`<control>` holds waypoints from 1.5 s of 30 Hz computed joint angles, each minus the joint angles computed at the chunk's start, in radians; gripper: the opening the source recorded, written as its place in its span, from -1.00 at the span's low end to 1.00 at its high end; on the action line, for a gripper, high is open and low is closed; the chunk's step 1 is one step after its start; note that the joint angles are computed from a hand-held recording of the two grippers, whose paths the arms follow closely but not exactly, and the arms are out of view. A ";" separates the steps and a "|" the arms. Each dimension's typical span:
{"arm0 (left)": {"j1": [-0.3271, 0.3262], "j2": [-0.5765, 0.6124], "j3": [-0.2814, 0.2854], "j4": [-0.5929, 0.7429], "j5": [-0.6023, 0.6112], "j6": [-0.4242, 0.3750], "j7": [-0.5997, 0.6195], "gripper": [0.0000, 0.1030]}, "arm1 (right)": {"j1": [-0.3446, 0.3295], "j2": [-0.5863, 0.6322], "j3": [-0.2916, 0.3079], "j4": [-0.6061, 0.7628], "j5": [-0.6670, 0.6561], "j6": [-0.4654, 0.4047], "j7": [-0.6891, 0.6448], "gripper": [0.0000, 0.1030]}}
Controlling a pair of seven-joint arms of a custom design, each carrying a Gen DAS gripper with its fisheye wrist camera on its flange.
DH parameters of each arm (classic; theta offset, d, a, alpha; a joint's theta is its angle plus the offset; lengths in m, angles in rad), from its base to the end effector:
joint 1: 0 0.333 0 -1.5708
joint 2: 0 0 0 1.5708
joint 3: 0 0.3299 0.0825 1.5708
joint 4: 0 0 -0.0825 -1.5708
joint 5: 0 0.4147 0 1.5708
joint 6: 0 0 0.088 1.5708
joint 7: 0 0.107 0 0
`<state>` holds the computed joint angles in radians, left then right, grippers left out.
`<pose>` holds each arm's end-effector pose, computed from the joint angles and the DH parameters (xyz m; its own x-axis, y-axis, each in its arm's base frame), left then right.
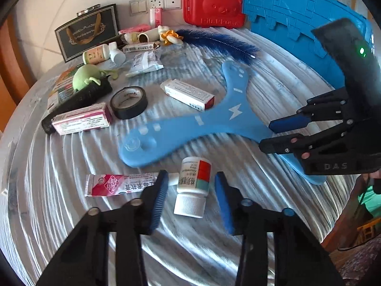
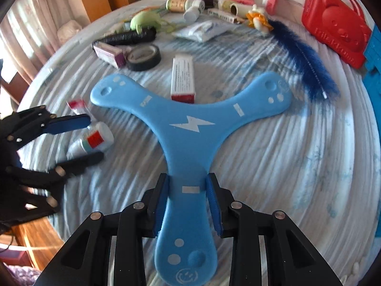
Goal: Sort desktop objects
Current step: 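Grasp the small white-red bottle with the left tool while the right tool grasps the blue three-armed toy, then carry the white-red bottle and blue toy with both tools over the blue bin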
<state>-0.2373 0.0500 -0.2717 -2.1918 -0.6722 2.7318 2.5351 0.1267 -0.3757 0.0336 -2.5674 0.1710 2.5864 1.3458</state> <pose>0.5340 -0.2695 0.4064 -0.7970 -0.6031 0.0312 -0.5037 0.6353 -0.5855 0.4578 0.0710 0.4308 0.2628 -0.9641 -0.0392 -0.8904 -0.2266 -0.3947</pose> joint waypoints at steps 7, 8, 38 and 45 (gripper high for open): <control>-0.006 0.010 0.004 -0.004 0.085 -0.021 -0.088 -0.47 | 0.007 0.002 0.008 -0.017 -0.016 0.043 0.001 -0.08; -0.007 0.026 0.001 0.012 0.089 -0.016 -0.103 -0.47 | 0.001 0.002 0.021 -0.020 -0.036 0.050 0.008 -0.09; -0.076 -0.030 -0.026 0.180 -0.090 0.081 0.127 -0.48 | -0.266 -0.260 0.124 0.018 -0.295 0.285 0.108 -0.37; -0.144 0.040 -0.101 0.402 -0.219 0.066 0.281 -0.48 | -0.472 -0.340 0.155 0.086 -0.321 0.370 0.196 -0.37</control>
